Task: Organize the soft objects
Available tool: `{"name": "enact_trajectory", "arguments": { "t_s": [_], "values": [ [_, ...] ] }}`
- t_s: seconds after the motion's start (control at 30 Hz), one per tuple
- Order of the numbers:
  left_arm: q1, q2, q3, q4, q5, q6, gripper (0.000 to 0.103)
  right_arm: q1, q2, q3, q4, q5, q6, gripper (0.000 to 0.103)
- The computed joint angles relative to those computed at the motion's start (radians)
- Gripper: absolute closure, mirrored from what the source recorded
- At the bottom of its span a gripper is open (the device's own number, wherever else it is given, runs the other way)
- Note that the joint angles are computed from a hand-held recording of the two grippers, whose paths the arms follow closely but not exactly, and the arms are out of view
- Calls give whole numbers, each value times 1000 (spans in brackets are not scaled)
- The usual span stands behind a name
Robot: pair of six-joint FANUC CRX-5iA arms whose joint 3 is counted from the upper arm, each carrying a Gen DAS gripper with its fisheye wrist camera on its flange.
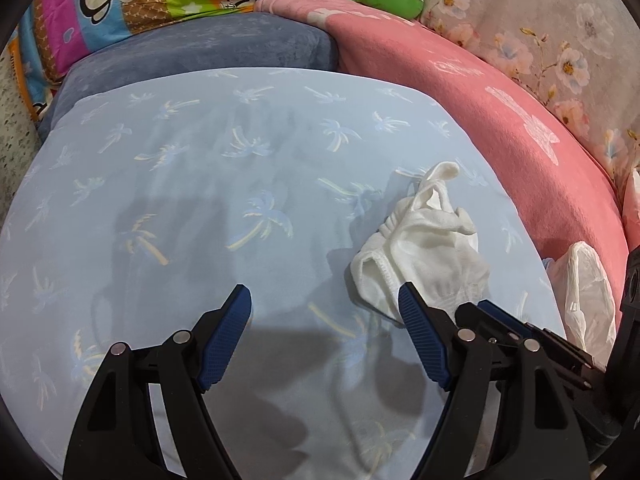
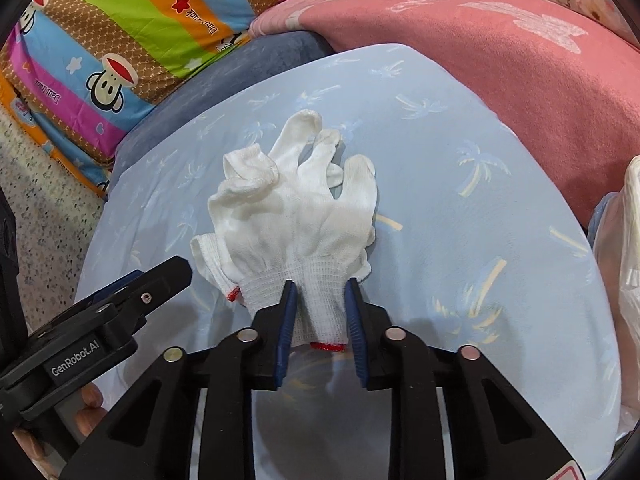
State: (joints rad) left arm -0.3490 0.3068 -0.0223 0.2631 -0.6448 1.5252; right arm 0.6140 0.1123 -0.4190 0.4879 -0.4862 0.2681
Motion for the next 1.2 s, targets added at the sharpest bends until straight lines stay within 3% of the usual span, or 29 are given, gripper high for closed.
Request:
{"name": "enact_trajectory", "arguments": {
  "t_s": [0.23, 0.33, 0.4, 0.5, 0.77, 1.2],
  "values": [
    [-6, 55, 44, 17, -20, 2, 43, -3, -4, -6, -11, 15, 11, 92],
    [-10, 57, 42, 32, -11, -15, 59, -3, -15, -18, -3, 22, -1, 94],
    [-9, 62, 39, 76, -20, -62, 83, -1, -29, -29, 13, 26, -18, 95],
    [-21, 61, 51, 57, -25, -52, 94, 1, -58, -50, 72, 22, -63, 96],
    [-38, 12, 52, 19, -8, -13, 96, -13, -190, -135, 296, 9, -242, 96],
    [-105, -94, 32, 70, 86, -99, 97, -35, -455, -247, 555, -104, -422, 96]
  ]
}}
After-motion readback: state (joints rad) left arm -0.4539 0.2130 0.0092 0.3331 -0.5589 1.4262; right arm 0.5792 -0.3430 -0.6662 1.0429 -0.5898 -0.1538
